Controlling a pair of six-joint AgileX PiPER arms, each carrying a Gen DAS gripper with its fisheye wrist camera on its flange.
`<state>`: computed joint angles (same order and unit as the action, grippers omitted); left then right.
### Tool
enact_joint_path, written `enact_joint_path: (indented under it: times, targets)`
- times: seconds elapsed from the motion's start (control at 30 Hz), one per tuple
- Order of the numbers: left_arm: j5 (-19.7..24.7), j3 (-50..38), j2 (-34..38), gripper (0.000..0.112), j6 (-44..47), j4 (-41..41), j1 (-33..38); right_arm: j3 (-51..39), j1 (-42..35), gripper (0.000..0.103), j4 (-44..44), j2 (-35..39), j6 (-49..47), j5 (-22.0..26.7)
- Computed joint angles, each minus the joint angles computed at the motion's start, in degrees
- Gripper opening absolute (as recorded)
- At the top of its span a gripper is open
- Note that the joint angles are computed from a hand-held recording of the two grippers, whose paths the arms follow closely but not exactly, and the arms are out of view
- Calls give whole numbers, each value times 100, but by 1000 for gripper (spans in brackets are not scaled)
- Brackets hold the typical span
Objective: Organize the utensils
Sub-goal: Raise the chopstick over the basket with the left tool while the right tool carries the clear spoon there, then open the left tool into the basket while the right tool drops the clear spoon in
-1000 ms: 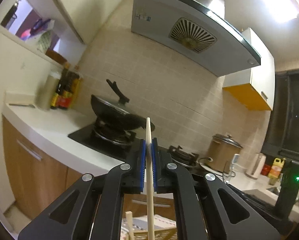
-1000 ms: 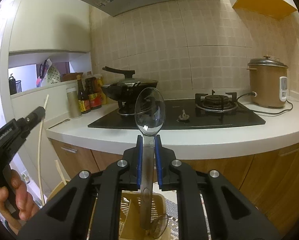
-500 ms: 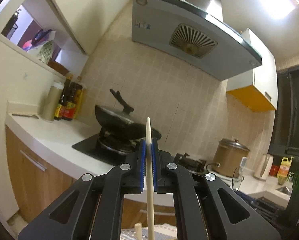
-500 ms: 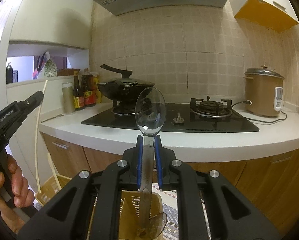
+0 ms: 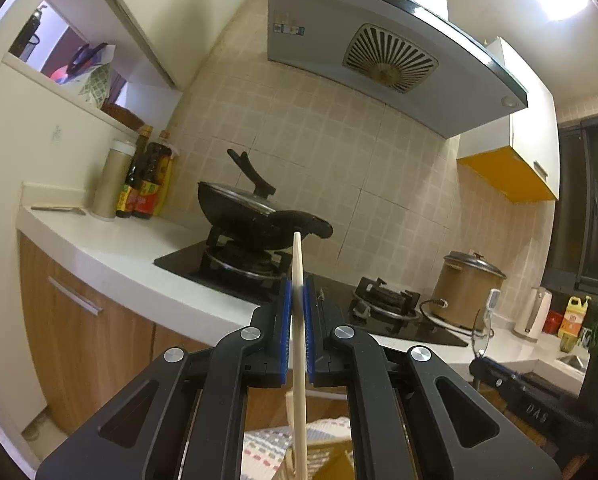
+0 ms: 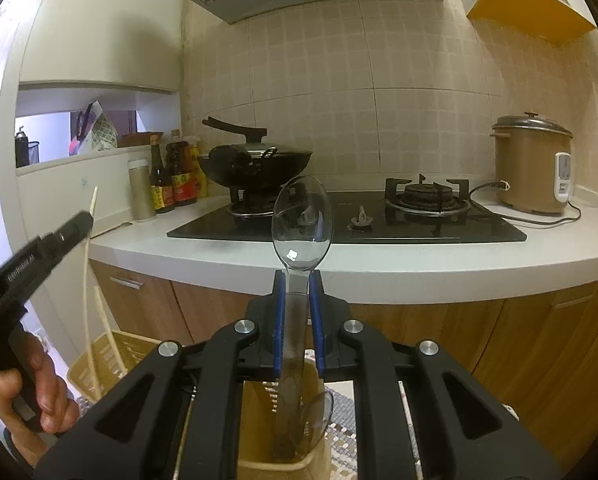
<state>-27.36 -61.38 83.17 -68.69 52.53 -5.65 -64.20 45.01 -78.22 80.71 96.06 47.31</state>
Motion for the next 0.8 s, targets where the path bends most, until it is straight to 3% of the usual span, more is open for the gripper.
enact_joint_path:
  times: [0.37, 0.43, 0.47, 0.53, 0.67, 0.8]
  targets:
    - [-259, 597, -599, 5, -553, 926, 324, 251, 262, 11, 342, -278, -140, -1]
    - [-327, 622, -701, 17, -917, 1322, 425, 278, 356, 11, 456, -388, -227, 45]
    - [-322, 636, -760, 17, -1061, 1466, 466, 295, 389, 11, 536, -467, -288, 36]
    - [-360, 649, -850, 17, -1375, 1771, 558, 318, 473, 17, 630, -598, -320, 70]
    - [-543, 745, -1122, 25, -2126, 2437, 843, 364, 877, 41, 632, -893, -288, 519]
    - [-820, 882, -1519, 27, -3070, 3419, 1202, 371, 1300, 41, 748, -1136, -327, 1010]
